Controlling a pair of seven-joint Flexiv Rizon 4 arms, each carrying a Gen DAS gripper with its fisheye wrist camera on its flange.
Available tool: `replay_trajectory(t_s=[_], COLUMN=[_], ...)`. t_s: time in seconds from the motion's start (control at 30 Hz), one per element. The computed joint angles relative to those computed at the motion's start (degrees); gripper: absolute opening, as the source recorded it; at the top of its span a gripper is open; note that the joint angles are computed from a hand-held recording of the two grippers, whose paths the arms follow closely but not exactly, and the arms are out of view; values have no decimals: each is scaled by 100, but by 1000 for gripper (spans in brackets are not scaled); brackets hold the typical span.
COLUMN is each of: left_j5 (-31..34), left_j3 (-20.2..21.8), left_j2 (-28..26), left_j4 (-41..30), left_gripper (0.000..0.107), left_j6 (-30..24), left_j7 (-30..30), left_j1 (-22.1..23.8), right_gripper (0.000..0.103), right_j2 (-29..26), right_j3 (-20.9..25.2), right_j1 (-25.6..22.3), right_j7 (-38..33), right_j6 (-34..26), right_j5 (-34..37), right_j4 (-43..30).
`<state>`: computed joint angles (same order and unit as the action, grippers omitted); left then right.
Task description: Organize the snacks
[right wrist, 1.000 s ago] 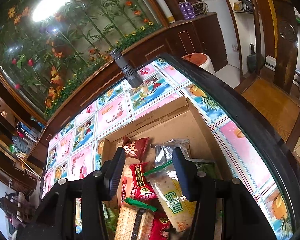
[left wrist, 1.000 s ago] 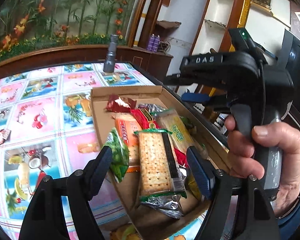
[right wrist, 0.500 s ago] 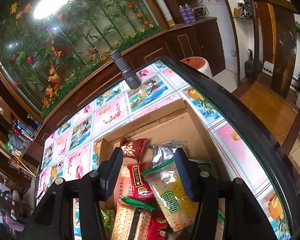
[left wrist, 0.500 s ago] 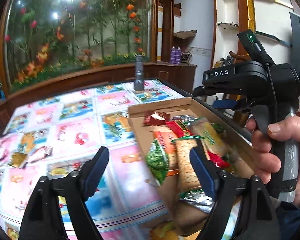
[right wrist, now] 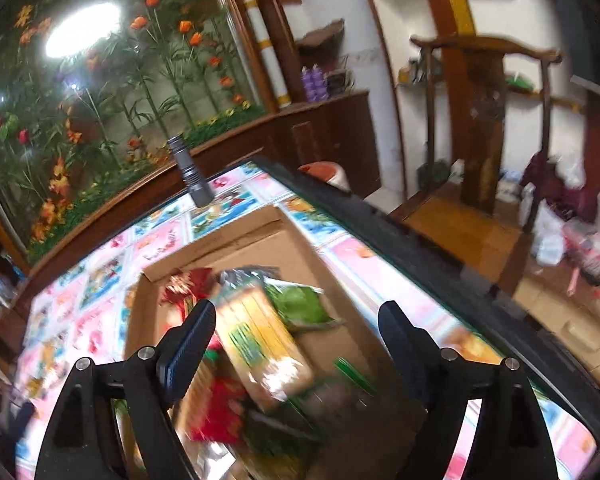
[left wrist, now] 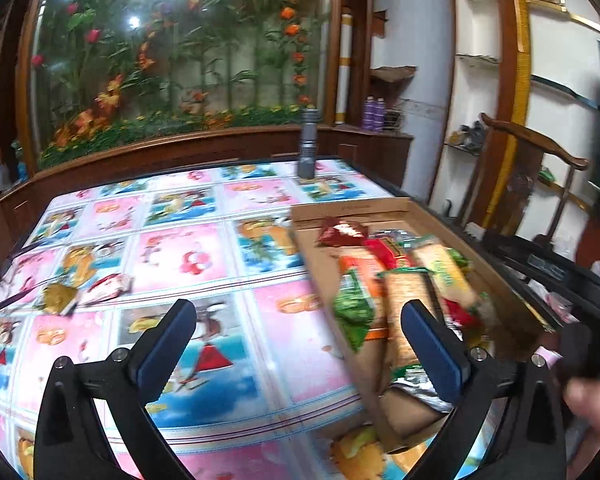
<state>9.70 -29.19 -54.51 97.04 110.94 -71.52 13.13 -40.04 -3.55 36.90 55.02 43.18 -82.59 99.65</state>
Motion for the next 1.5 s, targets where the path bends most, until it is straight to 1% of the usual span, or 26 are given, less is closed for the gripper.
replay_trajectory(t_s=[0.03,0.1,0.17,0.2,0.3,0.4,0.5,0.57,0.73,1.0,1.13,1.5], left_j5=[-188,-409,-580,-623,-751,-969,-1005,-1037,-1266,-1221,-1189,-1310], left_j3=[295,678,941,993,1081,1239,1175,1258,1957,2033,1994,2170], left_j2=[99,254,348,368,399,456,448,464,491,475,474,464], left_j4=[-3,-18,-22,-18,-1,-43,-43,-30,8,33,48,63], left_gripper=[102,102,102,102,102,102,102,102,102,102,102,102], left_j6=[39,-91,-192,-202,-237,-489,-547,-469,83,293,340,470], left_j7=[-56,-64,-38,-20,-7,20,131,179,163,277,291,379], left_j1=[-210,-468,-648,-678,-724,-870,-857,-948,-1540,-1616,-1588,-1780], right_gripper=[95,96,99,101,102,102,102,102,102,102,102,102], right_j2=[36,78,-2,-29,-109,-155,-144,-136,-109,-115,-103,-104], right_j3=[6,4,57,56,32,30,15,17,28,49,47,66], right_j1=[111,249,409,438,539,563,564,546,532,570,571,569], right_j7=[69,158,-207,-275,-530,-671,-603,-555,-477,-528,-494,-521], right_j6=[-203,-420,-777,-807,-983,-1016,-995,-970,-963,-1071,-1091,-1109], right_j5=[26,-111,7,-33,-112,-109,-174,-209,-292,-339,-383,-371], right_j4=[42,80,-60,-106,-248,-316,-291,-272,-231,-253,-238,-248])
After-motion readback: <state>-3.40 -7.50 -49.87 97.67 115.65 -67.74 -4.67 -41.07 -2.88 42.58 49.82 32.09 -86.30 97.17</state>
